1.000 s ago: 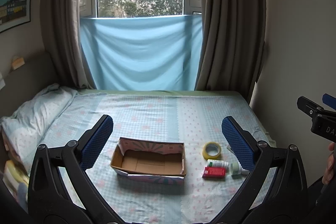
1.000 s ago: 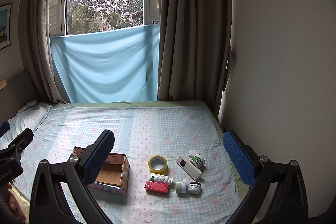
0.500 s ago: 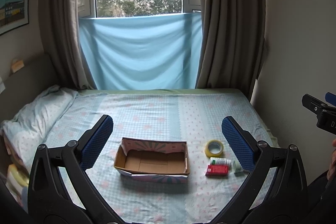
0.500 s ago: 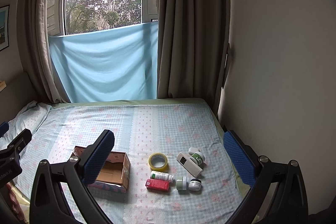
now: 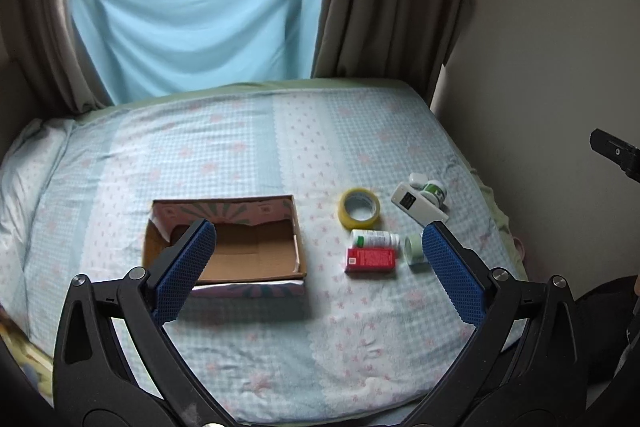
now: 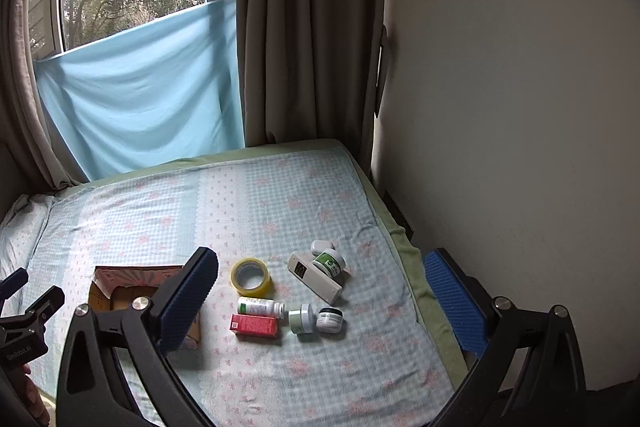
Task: Organize rigid objects
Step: 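Grasp the yellow tape roll with the left tool while the right tool grasps the green-lidded jar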
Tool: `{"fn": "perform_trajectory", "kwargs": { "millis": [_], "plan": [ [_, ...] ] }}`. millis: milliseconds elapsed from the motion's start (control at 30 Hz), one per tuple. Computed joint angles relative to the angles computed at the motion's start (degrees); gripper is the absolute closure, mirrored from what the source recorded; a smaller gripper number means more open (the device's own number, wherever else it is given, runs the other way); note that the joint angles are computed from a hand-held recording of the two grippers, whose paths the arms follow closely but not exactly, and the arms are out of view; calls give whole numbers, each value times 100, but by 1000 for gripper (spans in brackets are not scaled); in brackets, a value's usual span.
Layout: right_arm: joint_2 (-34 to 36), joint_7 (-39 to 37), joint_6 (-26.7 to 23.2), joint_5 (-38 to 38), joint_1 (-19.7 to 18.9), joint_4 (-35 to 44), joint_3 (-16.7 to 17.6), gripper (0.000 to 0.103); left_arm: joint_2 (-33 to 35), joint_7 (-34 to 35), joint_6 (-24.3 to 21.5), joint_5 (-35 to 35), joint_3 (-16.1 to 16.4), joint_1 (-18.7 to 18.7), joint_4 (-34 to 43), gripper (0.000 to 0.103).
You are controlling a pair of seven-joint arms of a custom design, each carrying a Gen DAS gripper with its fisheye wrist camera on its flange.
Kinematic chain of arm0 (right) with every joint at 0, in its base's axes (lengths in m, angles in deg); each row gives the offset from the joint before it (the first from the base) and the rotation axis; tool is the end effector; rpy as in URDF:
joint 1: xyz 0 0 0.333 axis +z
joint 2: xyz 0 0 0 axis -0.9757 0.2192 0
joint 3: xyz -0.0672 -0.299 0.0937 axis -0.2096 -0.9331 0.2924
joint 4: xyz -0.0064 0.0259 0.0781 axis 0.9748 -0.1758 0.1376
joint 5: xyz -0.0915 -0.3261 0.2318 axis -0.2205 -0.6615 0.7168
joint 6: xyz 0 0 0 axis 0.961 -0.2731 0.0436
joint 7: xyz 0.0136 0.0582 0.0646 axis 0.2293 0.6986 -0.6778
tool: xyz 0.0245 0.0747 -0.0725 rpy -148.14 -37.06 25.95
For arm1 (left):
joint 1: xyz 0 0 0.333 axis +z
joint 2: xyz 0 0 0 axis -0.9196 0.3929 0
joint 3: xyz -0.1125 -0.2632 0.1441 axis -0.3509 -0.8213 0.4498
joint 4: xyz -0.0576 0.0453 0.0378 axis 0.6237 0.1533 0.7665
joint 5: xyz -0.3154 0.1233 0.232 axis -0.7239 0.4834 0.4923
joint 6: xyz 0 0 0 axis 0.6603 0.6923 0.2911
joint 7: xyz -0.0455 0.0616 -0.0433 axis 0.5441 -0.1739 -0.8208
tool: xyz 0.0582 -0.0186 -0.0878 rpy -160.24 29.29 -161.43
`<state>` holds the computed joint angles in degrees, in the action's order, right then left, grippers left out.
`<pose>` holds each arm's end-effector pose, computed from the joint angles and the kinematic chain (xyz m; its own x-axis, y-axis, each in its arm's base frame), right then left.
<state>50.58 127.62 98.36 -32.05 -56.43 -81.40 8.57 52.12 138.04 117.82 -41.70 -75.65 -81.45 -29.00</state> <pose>0.3861 0.2656 0.6894 -0.5798 -0.8144 0.0254 -0.5609 0.3763 -0.7374 0.4800 -0.3054 0.6265 -0.3532 -0.9305 0.0969 -0.7183 0.2034 -0.6654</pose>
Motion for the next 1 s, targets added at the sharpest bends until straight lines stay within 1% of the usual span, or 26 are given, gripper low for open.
{"fn": "perform_trajectory", "kwargs": {
  "millis": [67, 167, 300, 400, 567, 700, 833, 1000],
  "plan": [
    [-117, -52, 249, 136, -18, -283, -193, 0, 374, -20, -215, 61, -74, -51, 247, 1],
    [-249, -268, 709, 409, -120, -706, -504, 0, 944, -36, -615, 131, -85, -197, 674, 1],
    [-251, -568, 1268, 781, -344, -1127, -814, 0, 1760, -104, -1080, 284, -24, -475, 1270, 1],
    [-147, -743, 1846, 1113, -538, -1419, -1073, 0, 2435, -196, -1420, 374, 67, -713, 1783, 1],
    [408, -1243, 2796, 1697, -866, -1686, -1460, 0, 3578, -481, -2029, 410, 267, -1098, 2755, 1],
    [1015, -1821, 3442, 2412, -1043, -1761, -1718, 0, 4392, -524, -2454, 417, 380, -1352, 3555, 1],
    [1566, -2152, 3999, 3019, -1197, -1833, -1801, 0, 5116, -314, -2918, 506, 489, -1583, 4359, 1],
    [2062, -2421, 4515, 3775, -1342, -1899, -1832, 0, 5824, 175, -3226, 776, 657, -1797, 5310, 1]
  ]
}}
